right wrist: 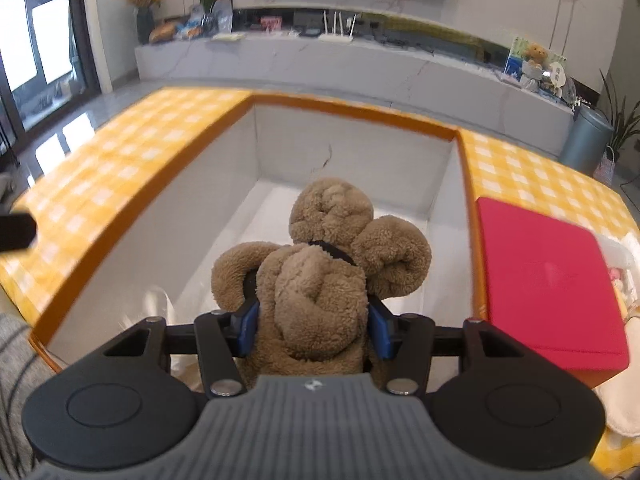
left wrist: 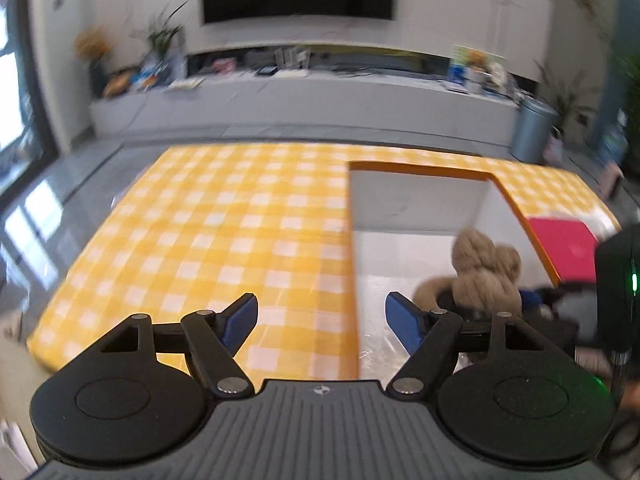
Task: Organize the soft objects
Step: 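Open the left gripper to drop the plastic bag into the white bin, then lower the teddy bear into the white bin and open the right gripper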
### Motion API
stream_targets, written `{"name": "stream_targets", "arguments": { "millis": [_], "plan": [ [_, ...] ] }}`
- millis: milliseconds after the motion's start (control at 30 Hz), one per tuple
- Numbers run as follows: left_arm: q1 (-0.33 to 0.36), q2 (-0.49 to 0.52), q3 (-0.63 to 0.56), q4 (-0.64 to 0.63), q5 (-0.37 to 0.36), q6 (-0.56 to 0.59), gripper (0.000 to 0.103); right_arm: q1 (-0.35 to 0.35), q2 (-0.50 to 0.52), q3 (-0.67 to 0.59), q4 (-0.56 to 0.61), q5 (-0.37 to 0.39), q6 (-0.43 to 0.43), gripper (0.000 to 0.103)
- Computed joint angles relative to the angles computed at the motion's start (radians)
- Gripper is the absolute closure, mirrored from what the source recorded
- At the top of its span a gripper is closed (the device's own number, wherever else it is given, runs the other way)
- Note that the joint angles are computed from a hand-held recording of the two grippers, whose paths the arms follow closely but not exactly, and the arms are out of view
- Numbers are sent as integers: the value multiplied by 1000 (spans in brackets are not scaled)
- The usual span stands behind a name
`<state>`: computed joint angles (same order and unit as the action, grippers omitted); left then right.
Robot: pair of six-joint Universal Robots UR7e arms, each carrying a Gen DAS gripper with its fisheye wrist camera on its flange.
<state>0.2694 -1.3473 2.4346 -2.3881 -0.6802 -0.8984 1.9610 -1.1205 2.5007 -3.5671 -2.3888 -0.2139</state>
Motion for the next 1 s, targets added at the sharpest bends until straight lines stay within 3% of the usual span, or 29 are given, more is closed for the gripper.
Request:
{"name": "stream_targets", "arguments": {
  "millis": [133, 267, 567, 600, 633, 800, 900, 1000],
  "plan": [
    [27, -27, 2, 26, -7, -59, 17, 1, 9, -7, 37, -17, -11, 49],
    [34, -44, 0, 42, -19, -77, 17, -14, -31, -6, 160, 16, 44, 49],
    [15, -25, 3, 9, -15, -46, 17, -6, -33, -16, 226, -9, 76, 43],
    [13, -23, 4, 7, -13, -45, 17, -3, -35, -17, 229, -14, 74, 40],
    [9, -20, 7, 3, -7, -45, 17, 3, -33, -18, 225, -21, 69, 31],
    [-6, -14, 13, -9, 22, -51, 17, 39, -9, -30, 201, -74, 43, 13],
    [-4, -15, 19, -34, 21, -43, 17, 48, -1, -21, 130, -79, 2, 10],
    [-5, -12, 13, -11, 33, -72, 17, 46, -42, -11, 136, -41, 18, 8]
  ]
}}
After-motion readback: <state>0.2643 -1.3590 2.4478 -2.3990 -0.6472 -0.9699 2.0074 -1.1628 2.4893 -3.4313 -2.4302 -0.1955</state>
